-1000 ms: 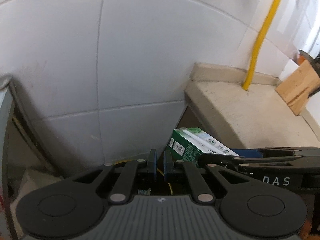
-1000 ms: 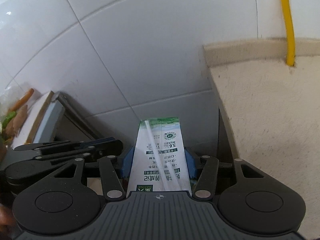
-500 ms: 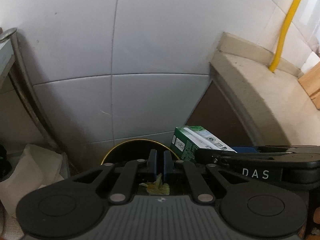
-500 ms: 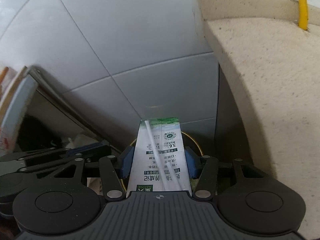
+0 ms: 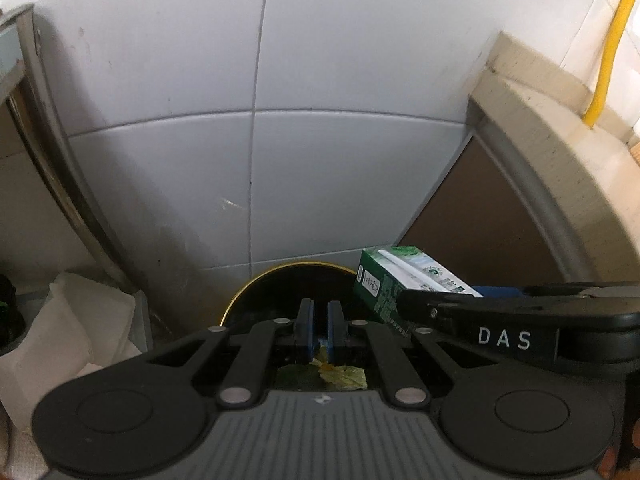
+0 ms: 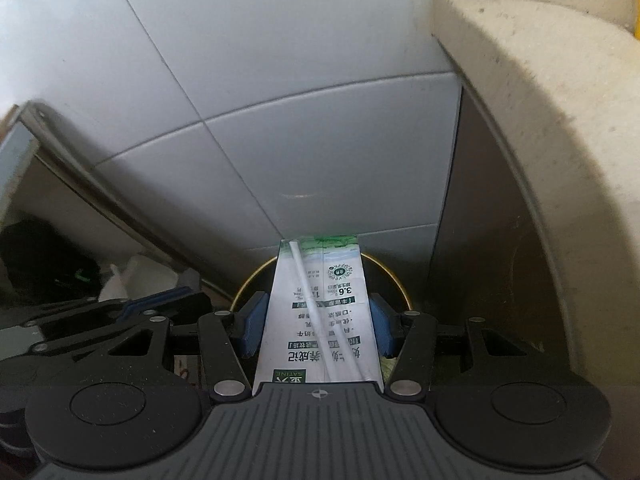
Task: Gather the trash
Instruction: 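Open both grippers over the black bin to drop the leaf and carton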
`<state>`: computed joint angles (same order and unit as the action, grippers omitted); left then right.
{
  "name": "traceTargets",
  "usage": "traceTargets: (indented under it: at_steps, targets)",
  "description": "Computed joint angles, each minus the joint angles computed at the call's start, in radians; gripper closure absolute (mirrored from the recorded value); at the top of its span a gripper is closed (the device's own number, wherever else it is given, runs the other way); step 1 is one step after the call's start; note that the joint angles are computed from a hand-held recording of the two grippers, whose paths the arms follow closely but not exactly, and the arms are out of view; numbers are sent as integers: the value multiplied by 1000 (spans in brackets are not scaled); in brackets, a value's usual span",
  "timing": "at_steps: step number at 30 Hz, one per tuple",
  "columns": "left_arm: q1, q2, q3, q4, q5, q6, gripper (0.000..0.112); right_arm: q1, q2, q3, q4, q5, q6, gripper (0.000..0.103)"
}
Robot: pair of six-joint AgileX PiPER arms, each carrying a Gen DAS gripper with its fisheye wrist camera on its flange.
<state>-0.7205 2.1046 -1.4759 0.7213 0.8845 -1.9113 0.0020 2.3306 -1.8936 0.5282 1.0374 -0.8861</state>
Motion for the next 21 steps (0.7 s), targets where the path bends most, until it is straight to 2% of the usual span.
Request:
traceTargets:
  at_steps: [7,21]
  targets:
    - [15,16,0,-8,-19,19,110,8,41,-36,-24,-3,28,42]
    - [22,42,-32,-31,7,33,108,21,77,-83,-37,5,31,42]
